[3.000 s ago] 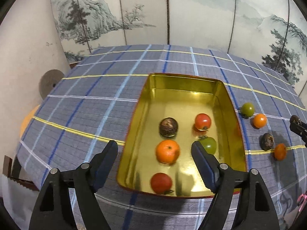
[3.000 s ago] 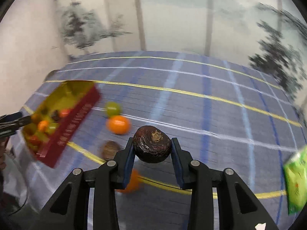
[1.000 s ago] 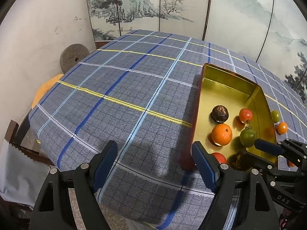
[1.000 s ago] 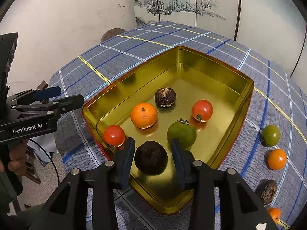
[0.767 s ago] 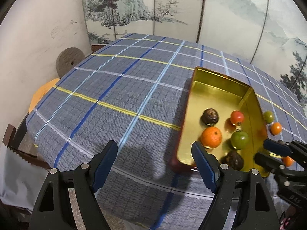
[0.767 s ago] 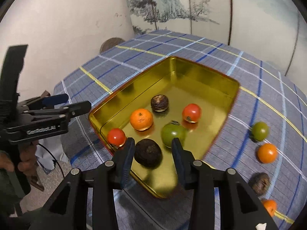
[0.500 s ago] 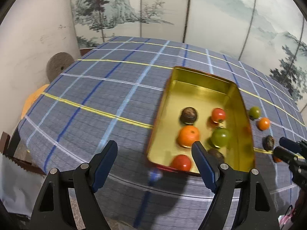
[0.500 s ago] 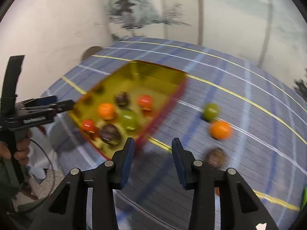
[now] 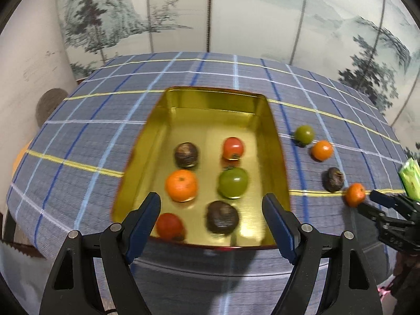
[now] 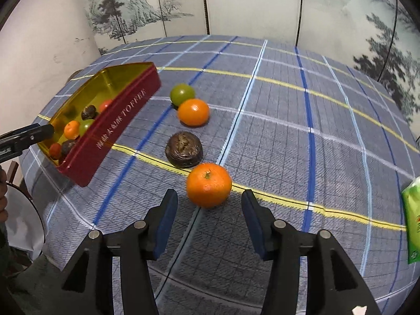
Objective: Organize fruits
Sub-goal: 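Grasp a mandarin orange with right tool while left tool moves to a dark brown dried fruit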
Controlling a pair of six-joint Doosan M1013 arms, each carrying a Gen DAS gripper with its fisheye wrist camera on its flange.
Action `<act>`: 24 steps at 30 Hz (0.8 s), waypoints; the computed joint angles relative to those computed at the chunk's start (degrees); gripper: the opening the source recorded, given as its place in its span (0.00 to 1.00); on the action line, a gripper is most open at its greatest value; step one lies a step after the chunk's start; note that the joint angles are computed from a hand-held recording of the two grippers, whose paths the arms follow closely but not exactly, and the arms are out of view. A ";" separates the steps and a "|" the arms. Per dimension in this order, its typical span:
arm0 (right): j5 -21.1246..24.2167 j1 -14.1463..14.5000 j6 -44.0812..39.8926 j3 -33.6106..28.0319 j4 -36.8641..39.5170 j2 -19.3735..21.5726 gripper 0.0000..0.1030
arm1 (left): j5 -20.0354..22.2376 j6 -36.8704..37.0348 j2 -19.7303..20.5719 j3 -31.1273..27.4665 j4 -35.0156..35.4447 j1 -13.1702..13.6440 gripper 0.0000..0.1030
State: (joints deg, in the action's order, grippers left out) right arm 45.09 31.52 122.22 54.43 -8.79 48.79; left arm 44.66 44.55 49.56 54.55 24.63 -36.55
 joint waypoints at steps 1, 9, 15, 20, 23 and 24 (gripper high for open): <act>-0.21 -0.05 -0.14 -0.13 0.28 0.22 0.47 | 0.29 0.99 0.38 -0.74 -0.51 -0.17 0.77; 0.97 -0.34 -1.79 -3.28 1.22 2.78 0.47 | 1.66 6.25 2.75 -5.10 -3.72 -1.17 0.77; 0.74 -0.03 -2.65 -3.48 -0.62 3.14 0.38 | 2.98 8.33 4.02 -7.56 -4.80 -1.60 0.77; -0.71 -0.19 -2.67 -2.37 -0.21 2.62 0.37 | 3.80 10.54 5.44 -10.53 -5.32 -2.10 0.77; -1.03 -0.45 -0.54 -1.64 -2.04 2.19 0.36 | 4.48 12.13 6.55 -12.72 -6.31 -2.36 0.77; -0.88 -0.56 0.84 -1.37 -3.47 2.00 0.36 | 4.91 12.74 7.06 -13.72 -6.81 -2.43 0.77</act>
State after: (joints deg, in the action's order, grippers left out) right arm 44.21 30.96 123.06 53.06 -12.26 50.79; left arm 49.57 57.28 56.62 40.83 17.82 -38.97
